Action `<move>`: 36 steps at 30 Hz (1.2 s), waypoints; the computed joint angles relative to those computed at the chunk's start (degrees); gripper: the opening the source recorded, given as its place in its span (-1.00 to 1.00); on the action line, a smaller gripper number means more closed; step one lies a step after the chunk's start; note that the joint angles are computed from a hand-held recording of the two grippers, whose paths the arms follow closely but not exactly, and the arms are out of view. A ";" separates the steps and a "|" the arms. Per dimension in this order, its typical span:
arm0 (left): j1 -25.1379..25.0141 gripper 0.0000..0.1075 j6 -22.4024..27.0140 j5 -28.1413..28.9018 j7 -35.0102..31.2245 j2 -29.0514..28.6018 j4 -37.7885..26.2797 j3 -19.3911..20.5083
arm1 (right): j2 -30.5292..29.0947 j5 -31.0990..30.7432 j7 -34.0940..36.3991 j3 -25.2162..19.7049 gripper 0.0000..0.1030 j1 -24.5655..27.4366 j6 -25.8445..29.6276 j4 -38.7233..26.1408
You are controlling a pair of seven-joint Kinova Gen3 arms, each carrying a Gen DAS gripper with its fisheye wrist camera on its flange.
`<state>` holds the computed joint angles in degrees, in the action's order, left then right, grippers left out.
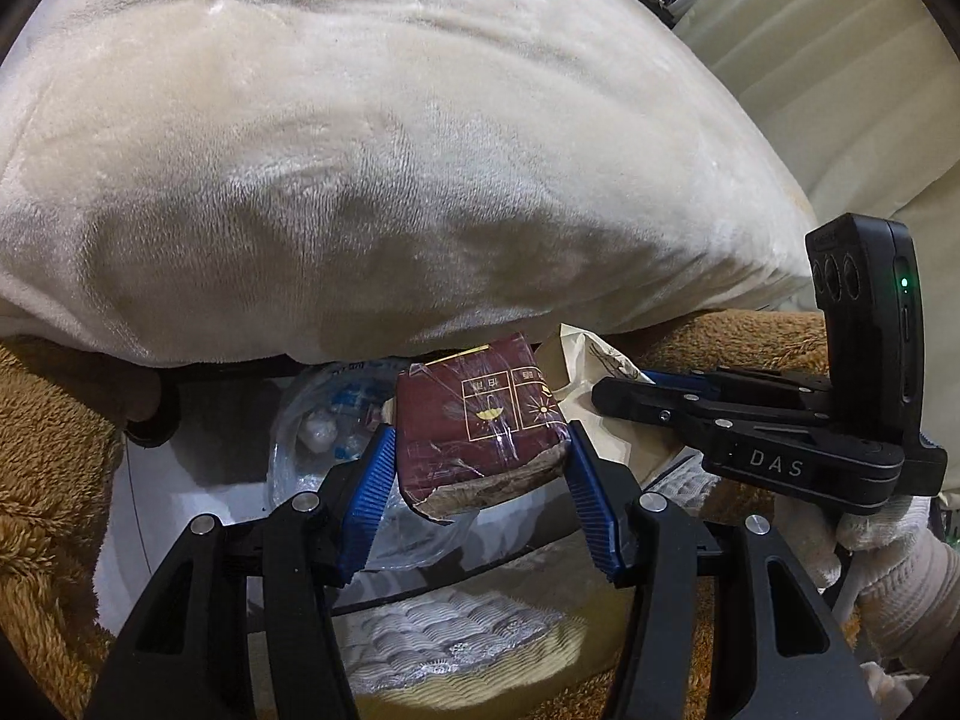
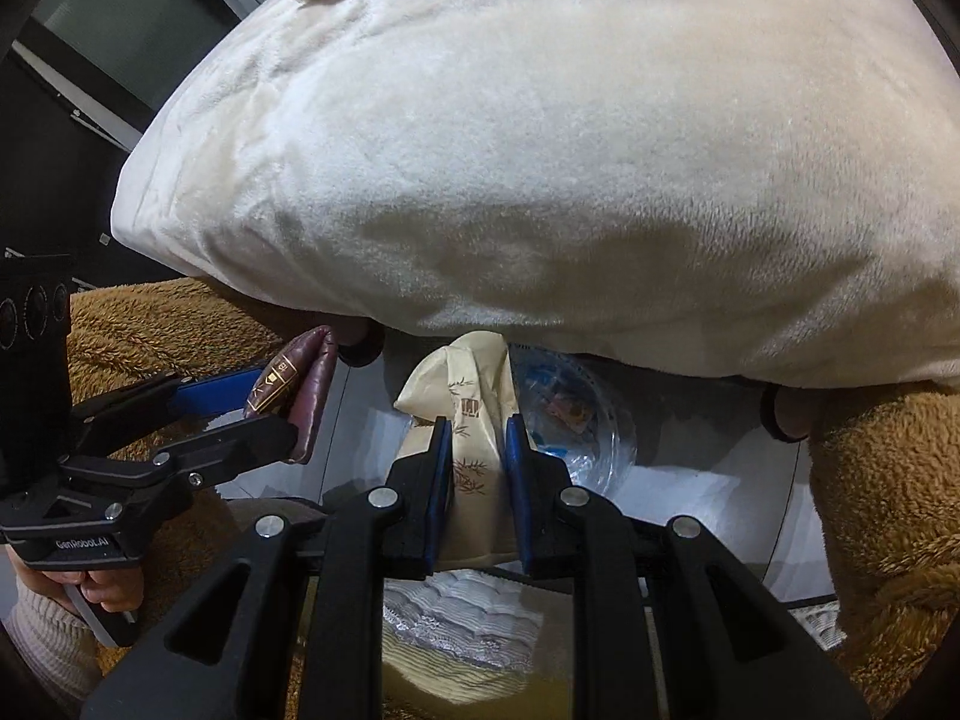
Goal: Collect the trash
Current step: 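Lower both held items into the clear bowl and open both tools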
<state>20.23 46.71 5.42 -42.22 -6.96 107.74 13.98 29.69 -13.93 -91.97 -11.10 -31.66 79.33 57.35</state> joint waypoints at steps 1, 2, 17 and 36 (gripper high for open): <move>0.00 0.02 1.05 0.03 0.20 0.98 -0.69 0.10 | 0.82 0.16 -0.69 0.21 -0.62 -0.25 1.15 -0.87; 0.04 0.02 1.93 0.43 0.08 1.69 -1.01 -0.10 | 1.60 0.33 -1.51 0.44 -0.62 -0.51 2.22 -1.70; -0.22 0.02 9.72 8.27 -6.29 9.04 -4.12 -2.84 | 9.47 -0.43 -9.51 1.19 -0.60 -1.86 11.74 -9.65; 0.06 0.08 10.81 7.14 -4.69 9.46 -4.28 -3.12 | 9.79 -0.34 -12.08 1.36 -0.26 -1.62 11.76 -11.17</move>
<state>20.28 57.52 12.55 -46.90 2.49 103.46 10.87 39.48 -14.26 -104.05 -9.74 -33.28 91.09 46.17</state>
